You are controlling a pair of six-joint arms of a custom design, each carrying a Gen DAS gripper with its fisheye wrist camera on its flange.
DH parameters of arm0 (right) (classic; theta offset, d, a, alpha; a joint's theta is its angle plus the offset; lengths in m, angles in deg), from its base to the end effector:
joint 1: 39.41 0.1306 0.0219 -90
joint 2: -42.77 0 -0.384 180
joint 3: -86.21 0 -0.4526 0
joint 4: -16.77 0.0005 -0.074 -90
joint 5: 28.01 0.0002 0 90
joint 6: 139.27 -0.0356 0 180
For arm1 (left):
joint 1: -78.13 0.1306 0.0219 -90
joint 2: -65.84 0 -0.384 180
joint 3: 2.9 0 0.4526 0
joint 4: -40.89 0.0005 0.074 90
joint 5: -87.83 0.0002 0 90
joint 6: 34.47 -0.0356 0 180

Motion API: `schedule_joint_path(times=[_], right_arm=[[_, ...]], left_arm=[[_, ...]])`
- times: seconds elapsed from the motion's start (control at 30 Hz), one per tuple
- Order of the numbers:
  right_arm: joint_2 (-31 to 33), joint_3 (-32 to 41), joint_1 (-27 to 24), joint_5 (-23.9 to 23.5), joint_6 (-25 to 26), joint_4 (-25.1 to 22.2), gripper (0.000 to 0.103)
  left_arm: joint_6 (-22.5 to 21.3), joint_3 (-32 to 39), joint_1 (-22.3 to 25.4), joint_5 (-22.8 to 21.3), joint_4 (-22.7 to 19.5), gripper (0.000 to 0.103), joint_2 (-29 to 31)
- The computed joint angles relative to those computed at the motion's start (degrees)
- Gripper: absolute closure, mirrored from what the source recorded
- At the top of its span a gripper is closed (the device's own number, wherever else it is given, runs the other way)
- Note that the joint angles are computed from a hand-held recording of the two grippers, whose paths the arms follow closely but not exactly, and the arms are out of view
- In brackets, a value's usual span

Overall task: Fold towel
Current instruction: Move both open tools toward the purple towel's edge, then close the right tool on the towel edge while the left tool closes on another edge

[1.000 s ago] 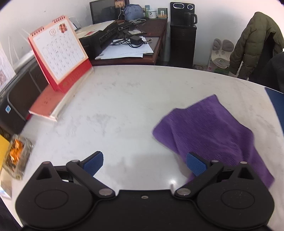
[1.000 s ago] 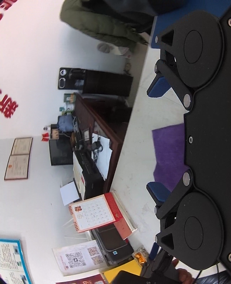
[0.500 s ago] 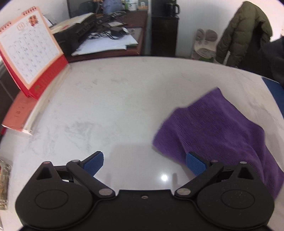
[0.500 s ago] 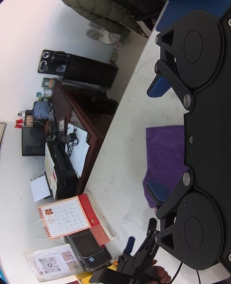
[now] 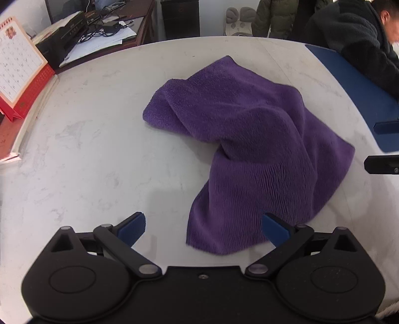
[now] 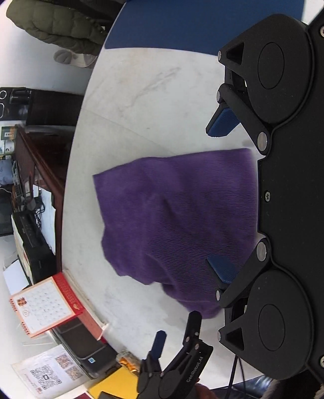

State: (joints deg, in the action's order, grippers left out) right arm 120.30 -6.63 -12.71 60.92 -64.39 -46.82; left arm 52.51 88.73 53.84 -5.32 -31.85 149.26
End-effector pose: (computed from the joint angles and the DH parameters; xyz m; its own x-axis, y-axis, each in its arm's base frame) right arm 0.4015 0.2021 0.4925 -0.8171 -0.1190 -0.5640 -0.2547 0.9523 0.1680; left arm 0.4315 -0.1932 0.4777 -0.8012 0.4193 -0.4268 0.4320 0.8990 0.0722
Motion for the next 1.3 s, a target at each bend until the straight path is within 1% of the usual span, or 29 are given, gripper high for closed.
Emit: schedule_joint_path(times=[0.1,0.17,0.33,0.4,0.47,0.53,0.6,0.67,0.83,0.9,0.93,0.97,1.07,1.23,1.3], right_arm=[[-1.8,-2.0,0.7,0.1,-1.4,0.2,0.000],[-2.1,-2.3,0.6,-0.3,-1.4,0.1,0.000],[-1.8,-1.9,-0.1,-0.9,0.1,-0.5,0.000],[-1.4,-1.4,-0.7,-1.5,0.3,-0.7,0.000],[-0.9,-1.0,-1.0,-1.9,0.6,-0.6,0.000],[-0.3,-0.6,-1.2,-2.3,1.2,-0.6,0.000],[0.4,0.1,-1.4,-2.7,2.1,-0.7,0.000],[1.0,0.5,-1.5,-3.3,2.7,-0.8,0.000],[2.1,1.2,-1.6,-4.5,3.0,-0.9,0.000],[2.5,1.4,-1.6,-4.9,3.0,-0.9,0.000],[2.7,1.6,-1.5,-5.0,3.1,-1.0,0.000],[2.7,1.7,-1.5,-5.0,3.2,-1.0,0.000],[2.8,1.7,-1.2,-4.7,3.2,-1.0,0.000],[2.0,1.0,-1.2,-3.9,2.0,-0.8,0.000],[1.6,0.6,-1.3,-3.6,1.5,-1.0,0.000]], left_arm=[[-0.4,-1.6,0.6,-0.6,0.6,0.007,-0.9],[-0.5,-2.1,1.3,-0.3,0.4,0.015,-0.9],[1.1,-3.4,2.5,3.3,0.9,0.020,-1.5],[1.9,-3.9,2.8,4.7,1.4,0.029,-1.4],[2.5,-3.6,3.2,5.8,1.1,0.044,-0.7],[3.3,-3.5,3.9,7.9,0.6,0.055,-0.4],[3.8,-3.4,4.7,9.7,0.5,0.056,-0.1],[3.7,-3.5,5.3,10.1,0.4,0.058,-0.2],[4.2,-3.7,6.3,12.4,0.7,0.059,-0.5],[4.5,-3.6,6.4,13.0,0.9,0.062,-0.2],[4.7,-3.5,6.5,13.4,1.0,0.067,-0.1],[5.0,-3.4,6.6,14.0,1.0,0.074,0.0],[6.2,-3.5,6.9,16.2,0.9,0.083,0.0],[5.9,-3.5,6.7,17.7,1.6,0.092,-0.9],[5.9,-3.3,6.6,18.9,2.2,0.092,-1.2]])
